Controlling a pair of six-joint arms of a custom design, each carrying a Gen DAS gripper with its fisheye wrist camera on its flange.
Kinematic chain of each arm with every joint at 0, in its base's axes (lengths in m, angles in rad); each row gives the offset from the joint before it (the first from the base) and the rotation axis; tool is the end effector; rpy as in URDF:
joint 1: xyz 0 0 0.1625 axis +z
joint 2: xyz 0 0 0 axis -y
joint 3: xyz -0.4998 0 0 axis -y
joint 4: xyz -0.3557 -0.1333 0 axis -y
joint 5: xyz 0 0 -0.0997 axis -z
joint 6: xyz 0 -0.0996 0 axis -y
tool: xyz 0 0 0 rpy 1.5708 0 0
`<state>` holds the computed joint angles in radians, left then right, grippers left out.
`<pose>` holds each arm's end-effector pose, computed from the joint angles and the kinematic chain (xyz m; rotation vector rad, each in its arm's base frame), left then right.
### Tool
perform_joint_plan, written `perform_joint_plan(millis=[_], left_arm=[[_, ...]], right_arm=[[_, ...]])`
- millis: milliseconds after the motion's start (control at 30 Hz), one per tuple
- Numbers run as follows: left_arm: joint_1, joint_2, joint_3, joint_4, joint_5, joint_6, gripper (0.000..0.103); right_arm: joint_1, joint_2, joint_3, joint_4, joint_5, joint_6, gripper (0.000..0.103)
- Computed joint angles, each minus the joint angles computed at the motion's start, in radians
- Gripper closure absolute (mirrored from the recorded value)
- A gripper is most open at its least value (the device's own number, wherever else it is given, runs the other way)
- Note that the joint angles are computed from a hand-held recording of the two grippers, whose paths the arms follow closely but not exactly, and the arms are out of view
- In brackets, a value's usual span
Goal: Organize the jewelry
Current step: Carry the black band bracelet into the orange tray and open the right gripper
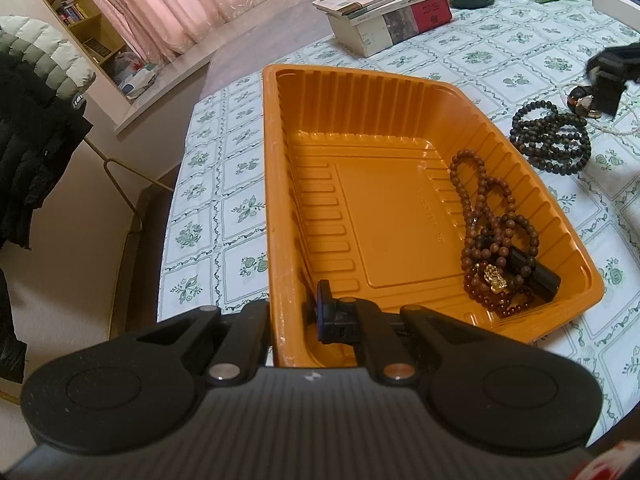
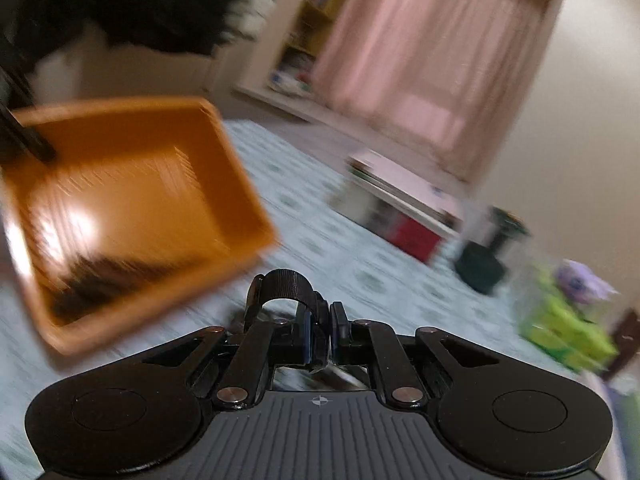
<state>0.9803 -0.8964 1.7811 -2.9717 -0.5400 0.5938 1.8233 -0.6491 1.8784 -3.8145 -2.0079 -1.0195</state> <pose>-0.1799 -0.6612 0.2823 0.8921 1.8769 -0.5406 0.2498 -0.6033 0.1665 1.0918 -1.9372 0.9539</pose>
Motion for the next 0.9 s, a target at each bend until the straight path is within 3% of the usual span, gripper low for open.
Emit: perform_joint_plan(millis=[300, 900], left_arm=[[0.004, -0.006, -0.004, 0.016, -0.017, 0.004, 0.098], [0.009, -0.011, -0.004, 0.022, -0.034, 0.011, 0.099]], right_arm=[[0.062, 0.073, -0.093, 0.161, 0.093, 0.055, 0.094], [0.067, 0.123, -0.145, 0.268, 0.09, 0.096, 0.091]])
